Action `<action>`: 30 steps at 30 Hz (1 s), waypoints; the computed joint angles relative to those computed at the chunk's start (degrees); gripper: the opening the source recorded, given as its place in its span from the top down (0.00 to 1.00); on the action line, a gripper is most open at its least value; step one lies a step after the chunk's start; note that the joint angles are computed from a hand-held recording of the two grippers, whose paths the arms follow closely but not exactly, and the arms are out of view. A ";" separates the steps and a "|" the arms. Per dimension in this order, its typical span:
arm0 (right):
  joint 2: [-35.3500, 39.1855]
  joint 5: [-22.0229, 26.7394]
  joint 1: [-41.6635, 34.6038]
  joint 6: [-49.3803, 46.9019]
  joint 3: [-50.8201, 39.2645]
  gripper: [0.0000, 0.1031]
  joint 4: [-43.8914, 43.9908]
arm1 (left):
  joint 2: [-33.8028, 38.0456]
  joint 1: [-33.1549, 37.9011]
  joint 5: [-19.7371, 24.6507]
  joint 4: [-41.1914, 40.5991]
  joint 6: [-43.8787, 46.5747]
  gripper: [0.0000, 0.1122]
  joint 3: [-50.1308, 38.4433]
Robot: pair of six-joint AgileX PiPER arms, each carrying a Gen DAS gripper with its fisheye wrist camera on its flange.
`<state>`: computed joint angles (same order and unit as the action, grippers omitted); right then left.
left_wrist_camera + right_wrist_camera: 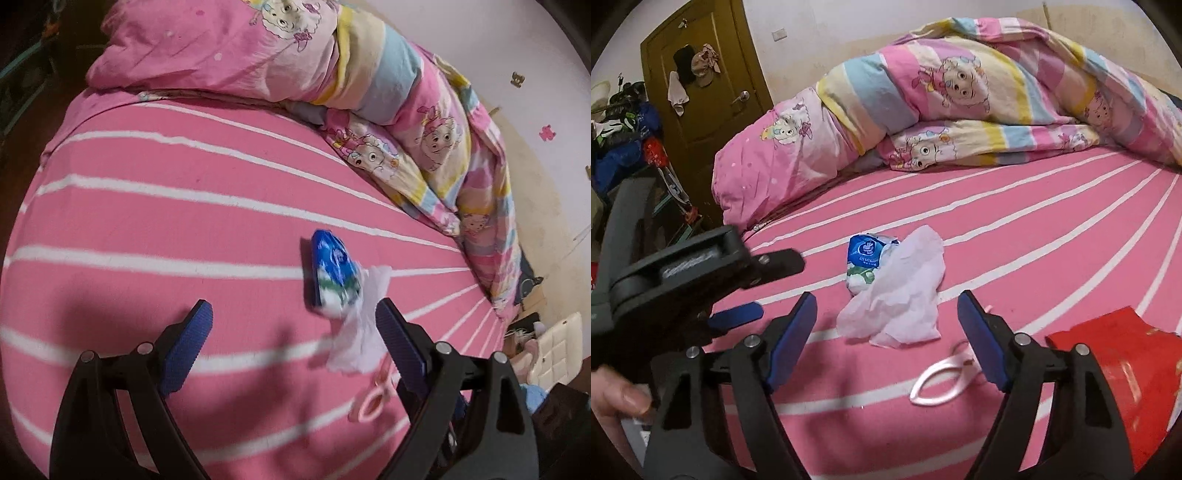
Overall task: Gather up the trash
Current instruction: 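Reach both open tools toward the blue packet and tissue on the bed, then grasp the blue wipe packet with the left tool while the right tool grasps the white tissue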
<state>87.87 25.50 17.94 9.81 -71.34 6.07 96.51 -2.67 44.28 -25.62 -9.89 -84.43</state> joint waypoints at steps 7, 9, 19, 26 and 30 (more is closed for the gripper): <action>6.24 1.23 -0.82 -2.06 -4.59 0.29 -1.22 | 8.29 -0.37 4.12 -1.88 -0.33 0.24 -9.33; 7.51 1.61 -1.11 -2.78 -5.66 0.29 -1.00 | 11.16 -1.12 5.98 -0.66 -1.96 0.25 -13.52; 14.04 5.99 -3.39 -11.18 -12.14 0.34 7.35 | 22.12 -2.46 15.43 5.30 -6.06 0.40 -29.48; 15.91 10.34 -4.89 -11.80 -14.16 0.70 10.26 | 23.53 -2.82 16.96 4.93 -3.80 0.45 -31.52; 15.71 10.52 -5.16 -11.50 -13.83 0.73 11.00 | 24.30 -3.68 18.35 5.51 -2.60 0.51 -33.03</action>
<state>103.58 36.03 12.78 -1.68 -85.17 17.08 120.81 -6.35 62.63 -20.11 -12.49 -117.46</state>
